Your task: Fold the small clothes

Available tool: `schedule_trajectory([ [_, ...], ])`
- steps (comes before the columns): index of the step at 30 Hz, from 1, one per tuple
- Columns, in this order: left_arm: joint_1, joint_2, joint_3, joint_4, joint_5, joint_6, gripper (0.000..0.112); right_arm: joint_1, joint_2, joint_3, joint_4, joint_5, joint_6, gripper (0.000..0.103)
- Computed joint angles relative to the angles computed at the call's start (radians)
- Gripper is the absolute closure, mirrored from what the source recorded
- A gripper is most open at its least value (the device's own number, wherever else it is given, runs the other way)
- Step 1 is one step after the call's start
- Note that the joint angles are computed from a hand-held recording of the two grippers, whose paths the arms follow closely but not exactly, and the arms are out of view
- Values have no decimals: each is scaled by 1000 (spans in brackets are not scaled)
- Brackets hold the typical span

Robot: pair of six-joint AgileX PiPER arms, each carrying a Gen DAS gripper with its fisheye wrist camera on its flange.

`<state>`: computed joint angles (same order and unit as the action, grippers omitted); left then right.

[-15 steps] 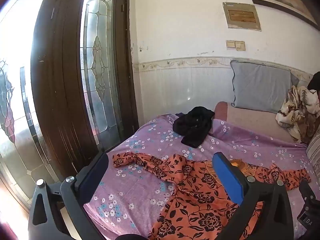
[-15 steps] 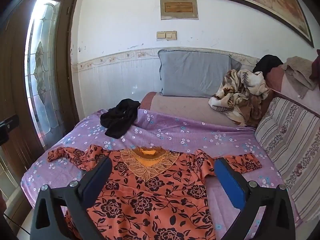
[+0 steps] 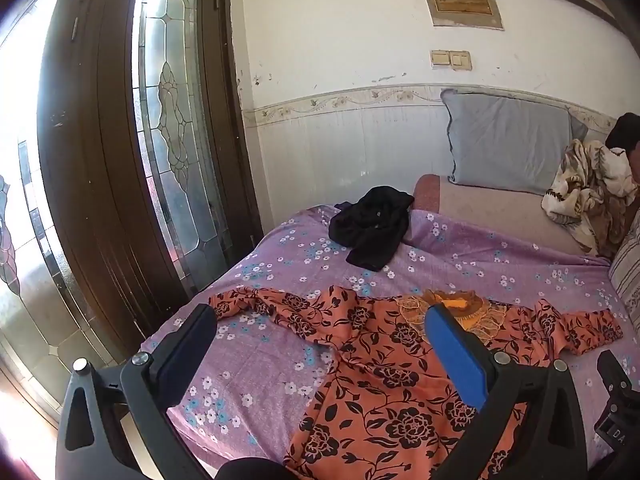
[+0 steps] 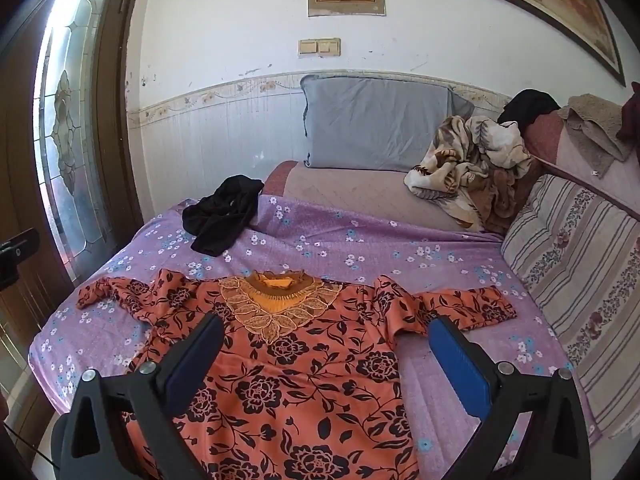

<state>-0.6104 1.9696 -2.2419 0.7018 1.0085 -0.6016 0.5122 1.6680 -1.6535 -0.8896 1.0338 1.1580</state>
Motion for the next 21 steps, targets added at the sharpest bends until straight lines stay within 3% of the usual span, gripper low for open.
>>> schedule_trajectory([
  [21,2,-50,96,11,-50,-31,9,16,-7,-13,10,21,-32,0],
])
